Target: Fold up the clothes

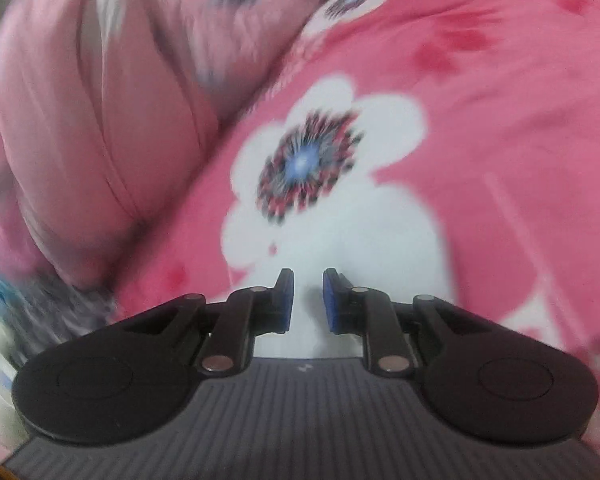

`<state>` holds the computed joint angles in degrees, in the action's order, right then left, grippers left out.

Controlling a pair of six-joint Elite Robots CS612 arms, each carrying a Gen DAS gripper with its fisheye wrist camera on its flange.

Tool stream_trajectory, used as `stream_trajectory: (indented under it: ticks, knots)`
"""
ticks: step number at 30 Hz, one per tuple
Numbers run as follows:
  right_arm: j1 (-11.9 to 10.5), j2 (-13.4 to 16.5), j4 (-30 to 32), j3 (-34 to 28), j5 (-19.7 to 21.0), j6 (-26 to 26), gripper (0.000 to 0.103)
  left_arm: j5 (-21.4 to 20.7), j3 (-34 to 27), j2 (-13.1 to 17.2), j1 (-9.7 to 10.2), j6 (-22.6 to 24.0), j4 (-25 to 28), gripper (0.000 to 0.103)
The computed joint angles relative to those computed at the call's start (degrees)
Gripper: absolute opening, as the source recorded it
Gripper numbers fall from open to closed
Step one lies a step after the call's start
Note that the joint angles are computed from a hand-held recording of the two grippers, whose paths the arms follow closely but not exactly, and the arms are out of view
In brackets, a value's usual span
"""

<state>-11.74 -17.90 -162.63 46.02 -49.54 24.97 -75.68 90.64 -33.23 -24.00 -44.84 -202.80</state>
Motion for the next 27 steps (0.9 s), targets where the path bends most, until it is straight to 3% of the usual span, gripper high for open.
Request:
stream_trajectory:
  ticks: [3, 8, 12, 18, 23, 27]
  knots:
    - [-3.54, -3.08, -10.50, 7.05, 8.18, 8.88, 0.017, -1.46, 0.70, -0.61, 0.43, -0.48, -0.30, 0.051]
    - [-8.71, -11.72, -25.48, 26.76, 11.90, 17.52, 0.024, -5.34, 2.67, -2.10, 1.30, -6.20, 1.04, 0.051]
    - [-10.54, -15.02, -25.58, 36.42, 13.59, 17.98, 0.024, -6.49, 4.81, -3.20, 1.12, -10.48, 0.64, 0.051]
    - [-9.48, -12.67, -23.43, 37.27, 20.12, 23.17, 0.025, -5.70, 6.89, -3.35, 0.46, -19.88, -2.53, 0.051]
    - [-8.90, -11.99, -25.76, 37.14, 17.38, 27.58, 0.030, -3.35, 6.14, -2.12, 0.30, -24.85, -4.19, 0.051]
    - [-8.38, -12.03, -26.60, 36.95, 14.97, 27.73, 0.039, -4.83, 4.80, -0.95, 0.86, -27.97, -4.44, 0.050]
